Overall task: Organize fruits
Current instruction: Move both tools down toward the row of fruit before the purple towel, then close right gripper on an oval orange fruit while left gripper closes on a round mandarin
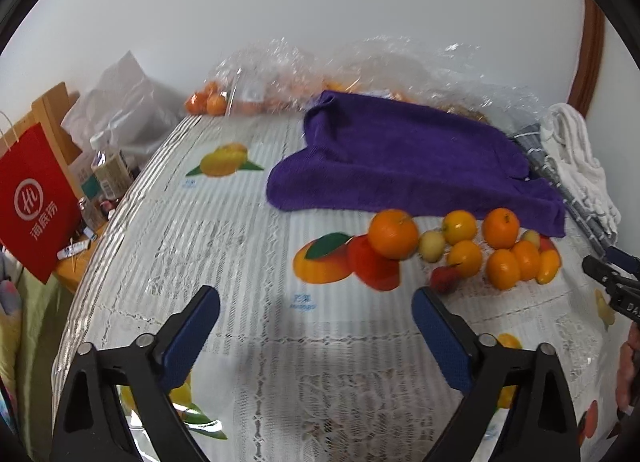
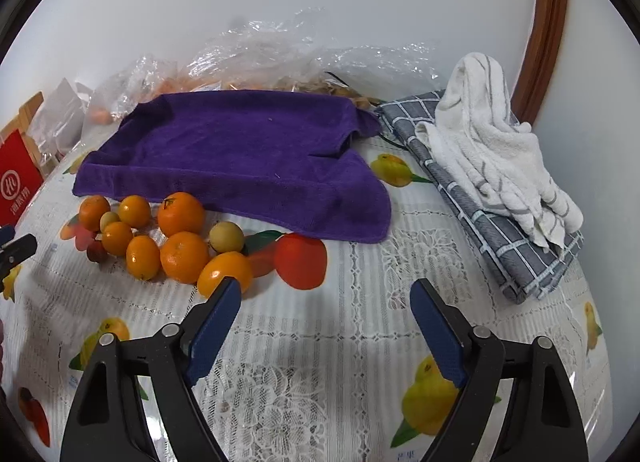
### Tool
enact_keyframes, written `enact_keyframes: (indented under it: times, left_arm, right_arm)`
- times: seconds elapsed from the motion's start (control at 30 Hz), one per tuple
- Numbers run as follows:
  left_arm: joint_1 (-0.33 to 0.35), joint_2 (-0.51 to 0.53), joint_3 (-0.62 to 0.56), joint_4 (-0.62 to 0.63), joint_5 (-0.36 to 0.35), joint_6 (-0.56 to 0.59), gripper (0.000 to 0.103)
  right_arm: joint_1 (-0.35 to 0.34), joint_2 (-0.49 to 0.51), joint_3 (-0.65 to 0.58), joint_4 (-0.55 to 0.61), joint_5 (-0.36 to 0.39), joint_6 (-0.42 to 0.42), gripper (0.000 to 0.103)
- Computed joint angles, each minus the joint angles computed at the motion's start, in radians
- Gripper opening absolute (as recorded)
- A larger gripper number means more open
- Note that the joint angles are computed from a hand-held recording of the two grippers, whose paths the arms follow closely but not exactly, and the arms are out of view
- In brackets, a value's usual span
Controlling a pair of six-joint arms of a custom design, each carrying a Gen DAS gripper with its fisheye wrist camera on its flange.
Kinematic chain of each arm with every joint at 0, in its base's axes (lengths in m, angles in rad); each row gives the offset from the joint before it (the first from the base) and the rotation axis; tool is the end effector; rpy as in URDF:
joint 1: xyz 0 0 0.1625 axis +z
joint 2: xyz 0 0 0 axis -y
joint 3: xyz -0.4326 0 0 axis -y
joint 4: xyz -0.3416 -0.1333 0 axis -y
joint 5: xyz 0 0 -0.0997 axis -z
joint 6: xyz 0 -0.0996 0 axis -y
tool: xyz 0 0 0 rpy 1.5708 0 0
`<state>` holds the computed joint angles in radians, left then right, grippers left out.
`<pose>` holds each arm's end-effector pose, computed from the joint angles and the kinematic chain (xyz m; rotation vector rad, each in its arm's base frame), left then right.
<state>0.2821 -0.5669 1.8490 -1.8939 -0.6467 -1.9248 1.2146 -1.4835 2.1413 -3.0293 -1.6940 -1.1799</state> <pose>-0.3925 -0.3353 -0.0487 -0.1342 2.0725 -1.0382 -0.0429 -0.4625 0.3874 0.9133 -2.2491 0.6347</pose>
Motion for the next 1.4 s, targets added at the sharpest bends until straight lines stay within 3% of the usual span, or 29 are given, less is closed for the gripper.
enact_keyframes:
  times: [0.2,0.3,0.43,0.63,0.83,0.9,1.03,1.17,1.4]
  left_arm:
    - [0.016,-0.009,0.063,-0.153,-0.007,0.079,0.084]
    - [0.027,-0.013,0.086,-0.239,-0.027,0.126,0.084]
    - [0.035,-0.006,0.093,-0.281,-0.04,0.16,0.084]
    - [0.033,0.007,0.093,-0.3,-0.039,0.184,0.084]
    - [0.042,0.009,0.092,-0.339,-0.036,0.211,0.084]
    - [0.046,0.013,0.087,-0.339,-0.028,0.224,0.084]
    - [0.058,0.016,0.097,-0.413,-0.011,0.268,0.084]
    - [0.067,0.023,0.101,-0.49,0.018,0.317,0.084]
    - [0.101,0.033,0.066,-0.542,0.061,0.388,0.08]
  right_arm:
    - [-0.005,0.009,-0.039,0.153,0.014,0.016,0.064]
    - [-0.01,0.002,-0.045,0.246,0.035,0.012,0.063]
    - [-0.002,0.008,0.002,0.21,0.034,-0.064,0.063]
    - [0.027,0.074,0.023,0.082,-0.034,-0.128,0.063]
    - [0.03,0.094,-0.001,0.1,-0.042,-0.168,0.062]
    - [0.022,0.086,-0.013,0.144,-0.026,-0.168,0.052]
    - [0.011,0.075,-0.026,0.203,0.0,-0.157,0.043]
    - [0.008,0.074,-0.008,0.148,0.002,-0.167,0.042]
    - [-0.016,0.068,-0.043,0.165,0.031,-0.116,0.042]
